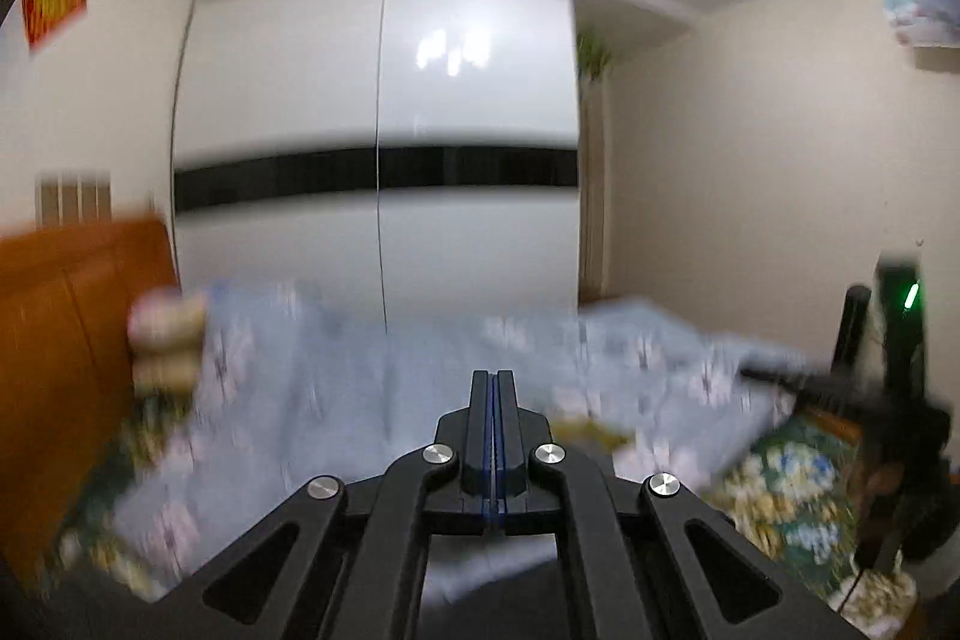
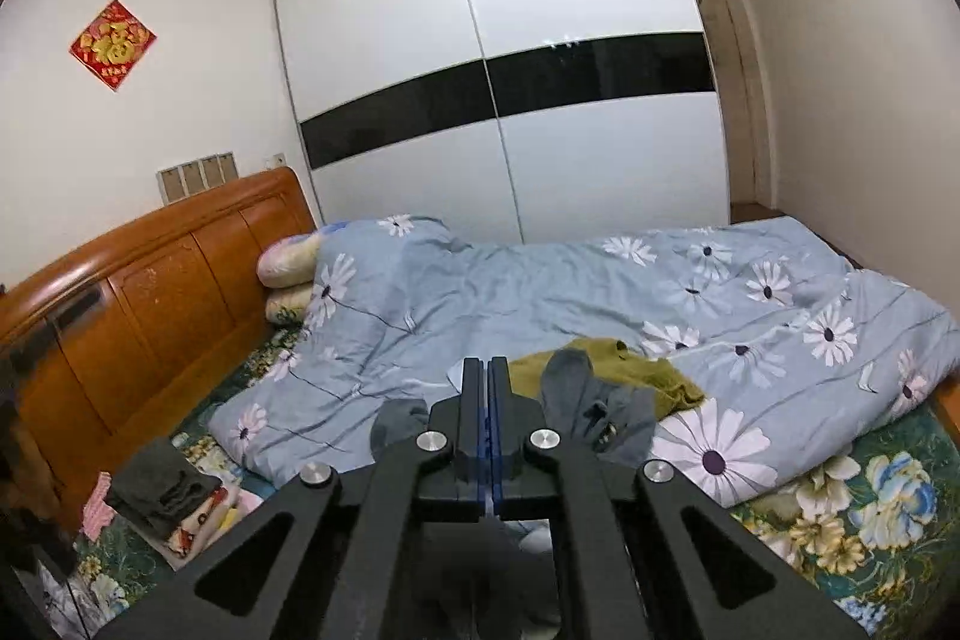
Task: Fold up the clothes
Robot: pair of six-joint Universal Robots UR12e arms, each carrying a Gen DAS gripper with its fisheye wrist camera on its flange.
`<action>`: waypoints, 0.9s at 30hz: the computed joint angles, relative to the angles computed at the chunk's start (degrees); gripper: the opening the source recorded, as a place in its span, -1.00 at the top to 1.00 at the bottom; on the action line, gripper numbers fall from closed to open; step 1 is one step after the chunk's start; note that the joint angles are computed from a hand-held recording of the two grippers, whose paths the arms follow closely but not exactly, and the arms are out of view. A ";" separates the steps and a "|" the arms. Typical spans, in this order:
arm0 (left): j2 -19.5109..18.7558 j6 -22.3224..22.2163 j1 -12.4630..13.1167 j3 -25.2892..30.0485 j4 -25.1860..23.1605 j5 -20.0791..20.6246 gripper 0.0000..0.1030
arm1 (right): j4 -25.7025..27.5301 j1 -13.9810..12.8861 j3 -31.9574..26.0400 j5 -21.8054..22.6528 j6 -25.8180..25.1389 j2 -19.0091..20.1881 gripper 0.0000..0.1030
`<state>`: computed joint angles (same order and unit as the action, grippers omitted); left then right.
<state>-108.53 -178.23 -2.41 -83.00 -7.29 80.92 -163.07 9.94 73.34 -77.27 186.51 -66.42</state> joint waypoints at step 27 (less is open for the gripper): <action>-6.82 -35.75 3.24 -9.66 -30.28 -13.21 -0.21 | 19.12 -12.56 19.94 23.40 20.23 1.23 -0.04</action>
<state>-115.35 -213.98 0.83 -92.66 -37.57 67.71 -143.95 -2.63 93.29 -53.87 206.74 -65.19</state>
